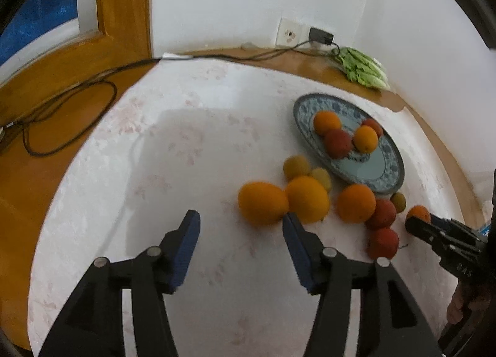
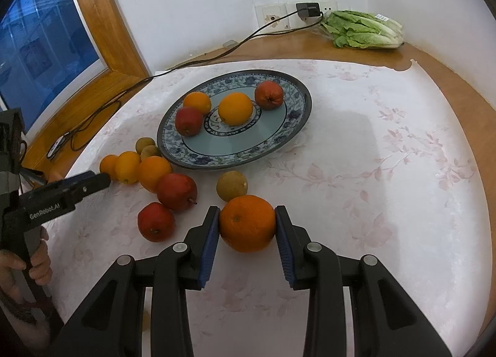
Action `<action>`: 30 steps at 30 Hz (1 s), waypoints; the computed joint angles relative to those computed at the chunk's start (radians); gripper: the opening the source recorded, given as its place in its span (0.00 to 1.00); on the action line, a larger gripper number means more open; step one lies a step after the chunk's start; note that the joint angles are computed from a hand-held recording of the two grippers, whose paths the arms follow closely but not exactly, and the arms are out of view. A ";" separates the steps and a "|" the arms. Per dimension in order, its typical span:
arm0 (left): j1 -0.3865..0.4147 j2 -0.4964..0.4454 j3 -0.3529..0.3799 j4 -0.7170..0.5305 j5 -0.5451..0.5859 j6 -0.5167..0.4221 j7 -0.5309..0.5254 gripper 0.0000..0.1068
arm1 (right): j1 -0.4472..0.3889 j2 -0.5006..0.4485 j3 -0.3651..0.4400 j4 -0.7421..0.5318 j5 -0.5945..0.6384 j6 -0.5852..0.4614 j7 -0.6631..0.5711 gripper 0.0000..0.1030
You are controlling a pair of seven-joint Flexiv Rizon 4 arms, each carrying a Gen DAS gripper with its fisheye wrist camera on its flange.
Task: Organize fruits
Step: 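Grasp a large orange with the right tool while the left tool grasps another orange, then carry both held oranges in both tools over the plate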
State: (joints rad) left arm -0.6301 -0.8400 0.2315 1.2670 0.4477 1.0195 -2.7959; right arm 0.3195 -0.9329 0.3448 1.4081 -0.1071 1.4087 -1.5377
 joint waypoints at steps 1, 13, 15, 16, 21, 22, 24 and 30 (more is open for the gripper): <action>0.005 -0.003 -0.003 -0.004 0.001 0.008 0.008 0.55 | 0.000 0.000 0.000 0.000 0.000 0.000 0.000 0.35; 0.039 -0.037 -0.019 -0.027 -0.030 0.087 0.119 0.39 | 0.010 0.000 -0.013 -0.003 -0.001 -0.011 0.009 0.35; 0.036 -0.036 -0.013 -0.021 -0.043 0.095 0.125 0.38 | 0.012 0.000 -0.016 -0.005 -0.002 -0.011 0.011 0.35; 0.035 -0.036 -0.010 -0.019 -0.050 0.095 0.128 0.38 | 0.013 0.000 -0.018 -0.006 -0.002 -0.010 0.012 0.35; 0.016 -0.021 0.015 -0.003 -0.060 0.113 0.108 0.38 | 0.014 0.003 -0.022 -0.007 -0.007 -0.007 0.012 0.35; 0.012 -0.018 0.020 -0.006 -0.060 0.112 0.104 0.38 | 0.012 0.003 -0.019 -0.008 -0.007 -0.007 0.010 0.35; 0.005 -0.013 0.028 -0.010 -0.054 0.114 0.102 0.38 | 0.009 0.004 -0.014 -0.011 -0.007 -0.007 0.005 0.35; 0.003 -0.034 0.026 -0.082 -0.048 0.083 0.110 0.38 | 0.018 0.009 -0.025 -0.023 -0.016 -0.004 0.006 0.35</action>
